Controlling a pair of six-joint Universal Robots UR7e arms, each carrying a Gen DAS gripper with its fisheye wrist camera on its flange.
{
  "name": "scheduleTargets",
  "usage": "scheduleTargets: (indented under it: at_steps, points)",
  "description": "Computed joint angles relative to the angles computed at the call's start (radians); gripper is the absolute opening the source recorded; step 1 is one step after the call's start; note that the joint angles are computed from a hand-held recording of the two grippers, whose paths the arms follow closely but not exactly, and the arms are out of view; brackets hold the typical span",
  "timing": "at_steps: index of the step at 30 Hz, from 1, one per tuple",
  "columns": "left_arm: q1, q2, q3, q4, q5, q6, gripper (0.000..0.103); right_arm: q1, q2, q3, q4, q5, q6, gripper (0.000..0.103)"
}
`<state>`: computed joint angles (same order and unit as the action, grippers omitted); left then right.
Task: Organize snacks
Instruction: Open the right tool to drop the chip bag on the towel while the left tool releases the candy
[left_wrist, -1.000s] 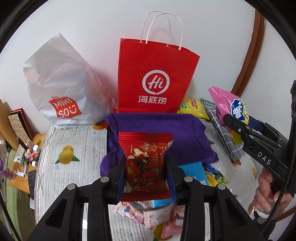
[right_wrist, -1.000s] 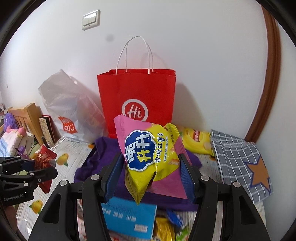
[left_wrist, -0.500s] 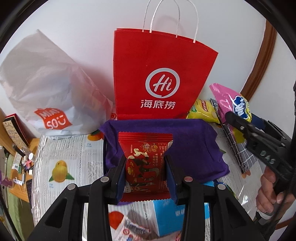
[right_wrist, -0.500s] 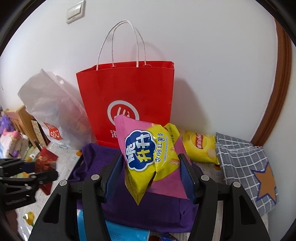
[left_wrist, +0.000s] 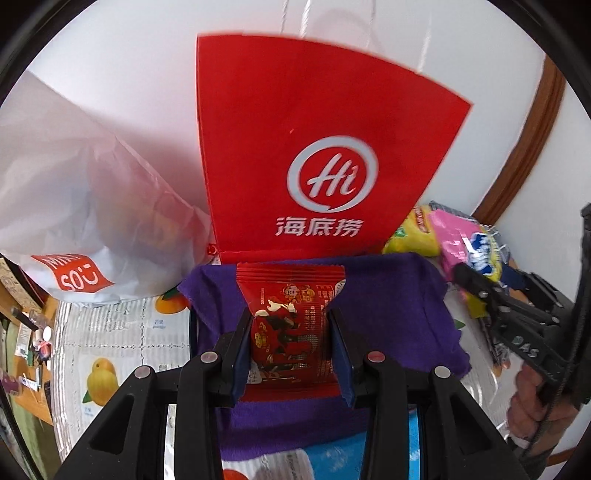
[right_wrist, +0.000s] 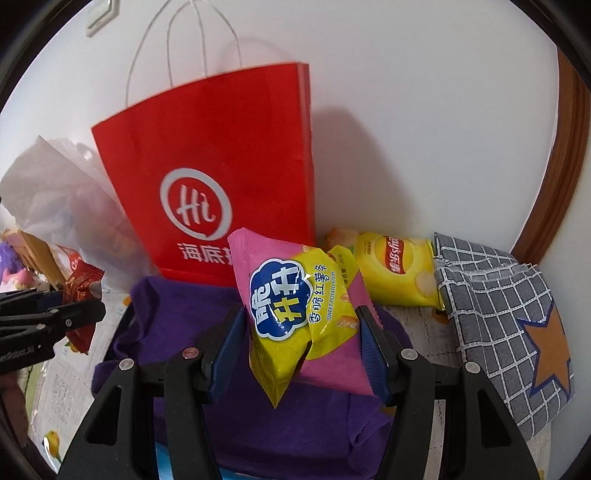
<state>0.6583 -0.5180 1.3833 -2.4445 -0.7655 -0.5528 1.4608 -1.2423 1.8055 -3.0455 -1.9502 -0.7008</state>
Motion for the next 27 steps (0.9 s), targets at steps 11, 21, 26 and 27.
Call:
scheduleTargets:
  at_steps: [11,21,26,27]
  points:
    - [0.07,0.014,-0.019,0.069,-0.031,-0.068,0.036,-0.03,0.054,-0.058,0.073,-0.04,-0.016,0.059]
    - [0.094,0.056,-0.085,0.17,-0.07,-0.092,0.036,-0.03,0.118,-0.087,0.119,-0.117,-0.012,0.059]
    - [0.099,0.07,-0.111,0.227,-0.07,-0.12,0.036,-0.027,0.134,-0.088,0.128,-0.138,-0.018,0.059]
    - [0.1,0.072,-0.114,0.235,-0.068,-0.124,0.036,-0.027,0.136,-0.09,0.136,-0.144,-0.016,0.059]
